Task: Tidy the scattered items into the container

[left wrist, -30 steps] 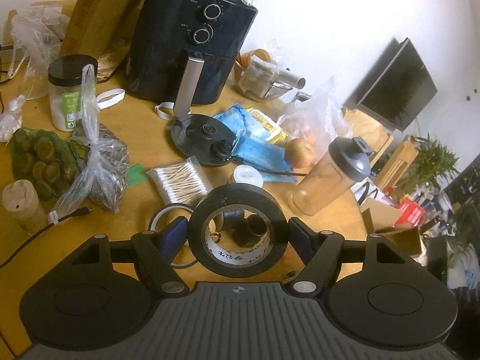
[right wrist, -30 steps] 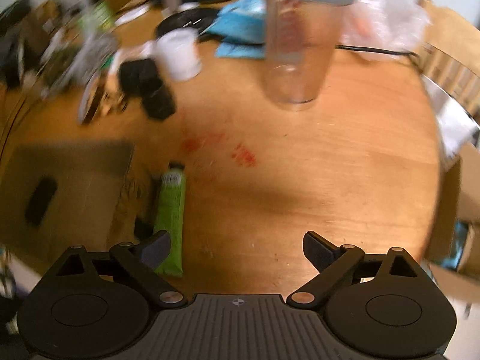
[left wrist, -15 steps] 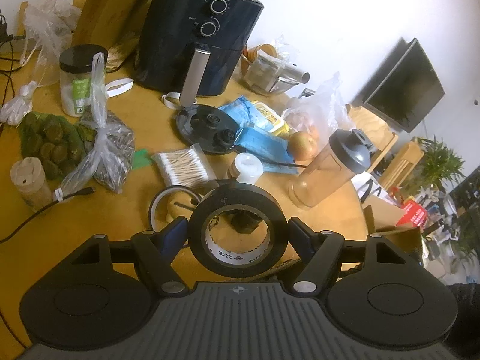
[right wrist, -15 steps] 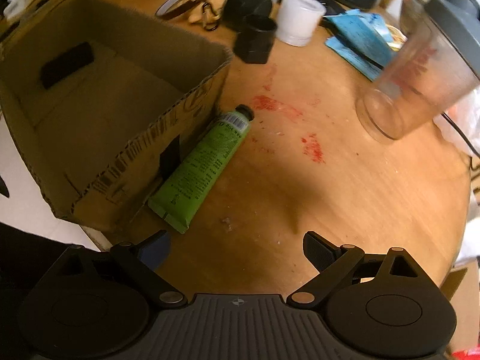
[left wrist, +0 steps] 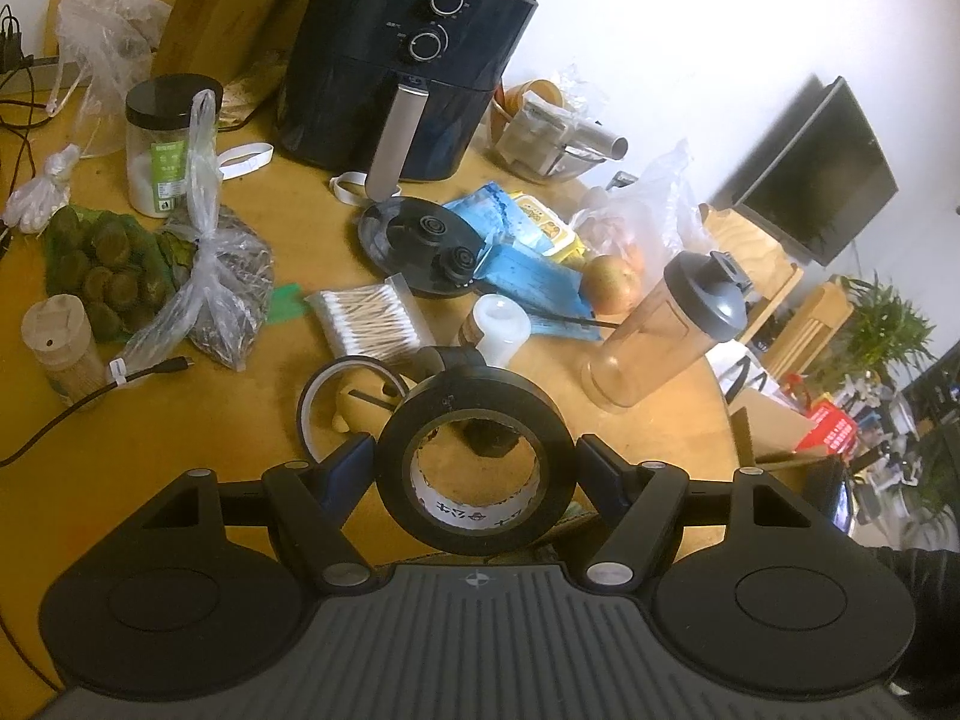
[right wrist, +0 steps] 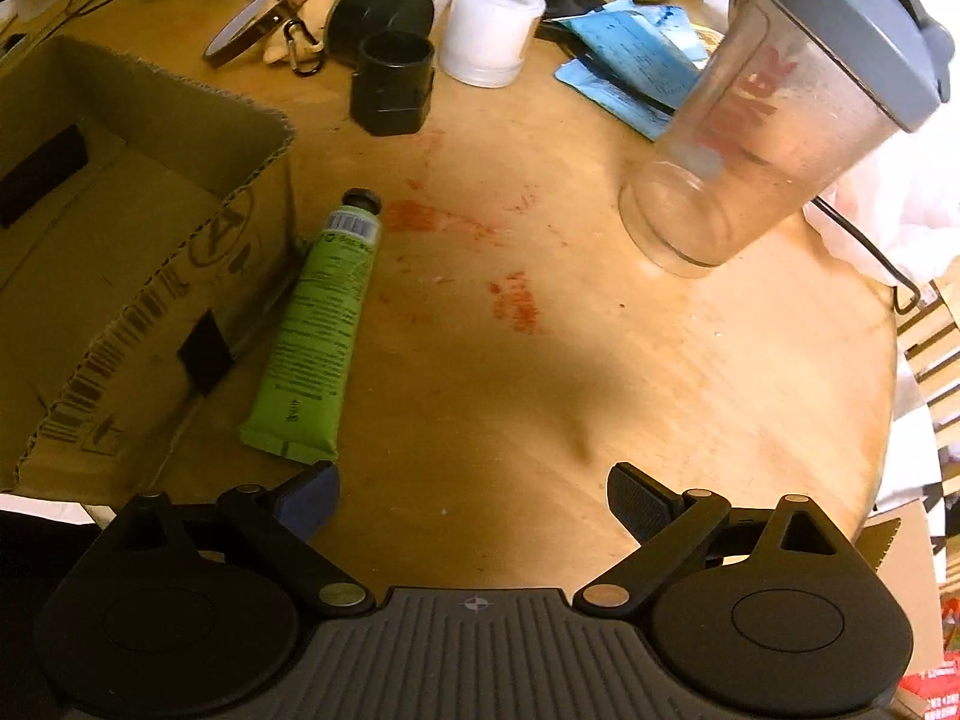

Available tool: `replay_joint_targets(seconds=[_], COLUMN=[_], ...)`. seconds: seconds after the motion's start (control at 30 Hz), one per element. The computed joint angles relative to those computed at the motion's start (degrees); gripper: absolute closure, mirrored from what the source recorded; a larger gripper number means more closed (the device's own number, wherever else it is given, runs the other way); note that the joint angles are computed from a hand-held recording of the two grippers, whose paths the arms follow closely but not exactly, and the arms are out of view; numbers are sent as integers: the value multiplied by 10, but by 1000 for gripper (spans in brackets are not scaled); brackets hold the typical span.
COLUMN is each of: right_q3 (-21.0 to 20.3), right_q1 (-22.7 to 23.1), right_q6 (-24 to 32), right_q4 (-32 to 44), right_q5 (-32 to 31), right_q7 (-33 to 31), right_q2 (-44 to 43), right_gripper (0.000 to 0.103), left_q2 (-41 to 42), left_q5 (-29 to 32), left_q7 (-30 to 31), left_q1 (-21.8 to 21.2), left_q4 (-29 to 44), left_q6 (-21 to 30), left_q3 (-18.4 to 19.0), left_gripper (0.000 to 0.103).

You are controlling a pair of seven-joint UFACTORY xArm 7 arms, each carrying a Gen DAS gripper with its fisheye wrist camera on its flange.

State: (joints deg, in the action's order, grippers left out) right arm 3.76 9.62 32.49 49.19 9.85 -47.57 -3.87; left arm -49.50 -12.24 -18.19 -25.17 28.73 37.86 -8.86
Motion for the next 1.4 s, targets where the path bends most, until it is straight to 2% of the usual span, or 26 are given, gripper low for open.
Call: replay_joint_targets(seconds=[0.23, 0.53, 0.67, 0.7, 0.73, 0.8, 0.83, 0.97, 1.13, 1.23, 1.3, 1.37, 1.4], right_q3=[-6, -7, -7, -7, -7, -7, -7, -5, -3, 0, 3, 2, 2], right_q1=[9, 14, 12, 11, 9, 5, 3, -4, -10, -9, -7, -5, -4], right_q6=[56, 66, 75, 81, 86, 92, 96, 95, 99, 92, 81, 75, 77], right_q4=[0, 7, 12, 17, 21, 29, 34, 48, 61, 60, 56, 54, 57], right_q5=[81, 139, 162, 166, 168, 170, 169, 159, 163, 162, 162, 173, 175], right_q7=[-73, -123, -154, -157, -157, -155, -152, -130, -121, -126, -134, -151, -155], right_q2=[-15, -5, -1, 1, 3, 6, 9, 21, 28, 27, 23, 21, 23], right_gripper=[7, 14, 27, 37, 41, 59, 64, 94, 94, 89, 63, 53, 52], left_q2=[5, 2, 2, 2, 3, 3, 3, 5, 8, 10, 12, 13, 14], left_q5=[4, 13, 16, 16, 17, 19, 19, 21, 25, 27, 29, 31, 32], left_q7=[-21, -44, -53, -54, -56, -59, -61, -67, -76, -84, -87, -90, -91], left_q1=[4, 8, 9, 9, 9, 9, 9, 8, 11, 12, 12, 12, 12], left_q4=[3, 1, 2, 2, 2, 2, 2, 3, 5, 6, 7, 8, 8], left_q6=[-3, 4, 4, 3, 3, 3, 3, 2, 1, -2, -3, -3, -3], left_q3=[-10, -15, -17, -17, -18, -18, -19, -20, -23, -27, -27, -28, -27], left_gripper=[31, 31, 31, 31, 31, 31, 31, 31, 31, 31, 31, 31, 31])
